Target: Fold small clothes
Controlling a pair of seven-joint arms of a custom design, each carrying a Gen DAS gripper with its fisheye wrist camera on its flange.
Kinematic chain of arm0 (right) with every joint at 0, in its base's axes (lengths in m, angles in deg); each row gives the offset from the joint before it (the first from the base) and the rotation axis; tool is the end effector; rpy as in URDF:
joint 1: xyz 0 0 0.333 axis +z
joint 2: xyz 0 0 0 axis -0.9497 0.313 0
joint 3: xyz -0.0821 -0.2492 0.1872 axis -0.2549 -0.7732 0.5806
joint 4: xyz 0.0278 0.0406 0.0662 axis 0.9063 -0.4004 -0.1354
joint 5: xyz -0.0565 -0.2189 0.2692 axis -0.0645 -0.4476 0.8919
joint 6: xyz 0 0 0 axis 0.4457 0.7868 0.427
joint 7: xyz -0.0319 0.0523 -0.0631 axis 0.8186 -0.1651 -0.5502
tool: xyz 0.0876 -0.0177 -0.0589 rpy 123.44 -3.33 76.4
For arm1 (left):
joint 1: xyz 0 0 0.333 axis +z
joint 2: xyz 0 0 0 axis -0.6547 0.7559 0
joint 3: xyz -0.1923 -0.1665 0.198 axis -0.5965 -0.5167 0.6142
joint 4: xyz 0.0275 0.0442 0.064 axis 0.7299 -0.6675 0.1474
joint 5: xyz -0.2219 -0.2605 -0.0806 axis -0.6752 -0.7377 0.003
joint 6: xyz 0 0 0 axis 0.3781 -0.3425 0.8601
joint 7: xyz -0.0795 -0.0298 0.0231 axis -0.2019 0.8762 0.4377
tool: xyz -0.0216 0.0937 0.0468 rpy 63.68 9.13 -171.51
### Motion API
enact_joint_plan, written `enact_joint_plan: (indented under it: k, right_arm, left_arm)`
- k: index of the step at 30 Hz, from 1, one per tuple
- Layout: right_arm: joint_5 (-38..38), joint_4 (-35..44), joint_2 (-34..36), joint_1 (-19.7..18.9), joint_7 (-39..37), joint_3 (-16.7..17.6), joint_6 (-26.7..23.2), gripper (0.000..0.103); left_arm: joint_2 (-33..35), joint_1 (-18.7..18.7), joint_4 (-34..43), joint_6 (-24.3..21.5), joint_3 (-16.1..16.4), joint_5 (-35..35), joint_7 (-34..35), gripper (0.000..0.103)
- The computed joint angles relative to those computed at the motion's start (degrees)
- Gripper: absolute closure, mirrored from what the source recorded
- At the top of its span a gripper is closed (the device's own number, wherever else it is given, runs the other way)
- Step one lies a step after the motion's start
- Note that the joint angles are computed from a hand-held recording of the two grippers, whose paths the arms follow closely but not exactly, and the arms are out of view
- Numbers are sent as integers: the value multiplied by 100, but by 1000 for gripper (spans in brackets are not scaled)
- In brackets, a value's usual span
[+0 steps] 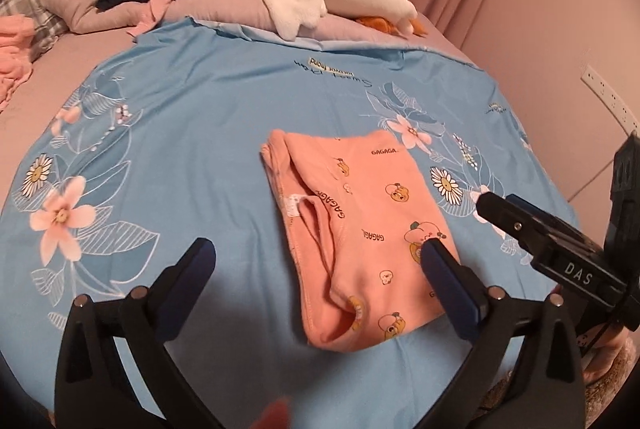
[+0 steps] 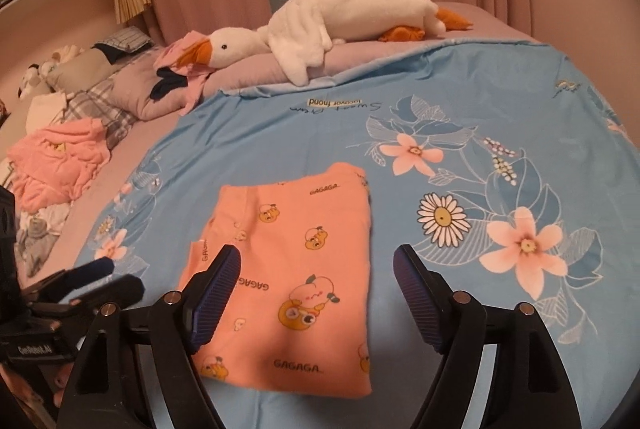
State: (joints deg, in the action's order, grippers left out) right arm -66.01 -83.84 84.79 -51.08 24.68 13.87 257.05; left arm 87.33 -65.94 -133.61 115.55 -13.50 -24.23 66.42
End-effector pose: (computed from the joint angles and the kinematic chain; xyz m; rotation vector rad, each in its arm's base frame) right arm 0.6001 0.2247 0.3481 -1.6356 1.6020 -0.4970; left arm 0.6054 -0.3506 0.3690 -1.8721 1.9230 -1.0411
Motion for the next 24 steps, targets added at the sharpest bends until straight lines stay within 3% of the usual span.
enact_joint_plan:
  k: [4, 9, 13, 16, 24]
  right_arm:
    - [241, -171, -124, 449, -46, -434, 101, 24]
    - [588, -322, -208, 789, -120, -719, 197, 24]
    - [500, -476, -287, 459, -95, -338, 337, 24]
    - [662, -499, -303, 652, -161, -517, 342, 24]
    - [799, -513, -319, 724, -273, -550, 349, 24]
  left_arm:
    - [-84, -47, -121, 56, 57, 36, -37, 1]
    - [-133, -80, -208, 61, 69, 83, -112, 1]
    - [-176, -114, -272, 167, 102, 117, -146, 1]
    - [-211, -182, -322, 215, 193, 132, -217, 1]
    - [-298, -378, -432, 216, 403, 342, -416, 1]
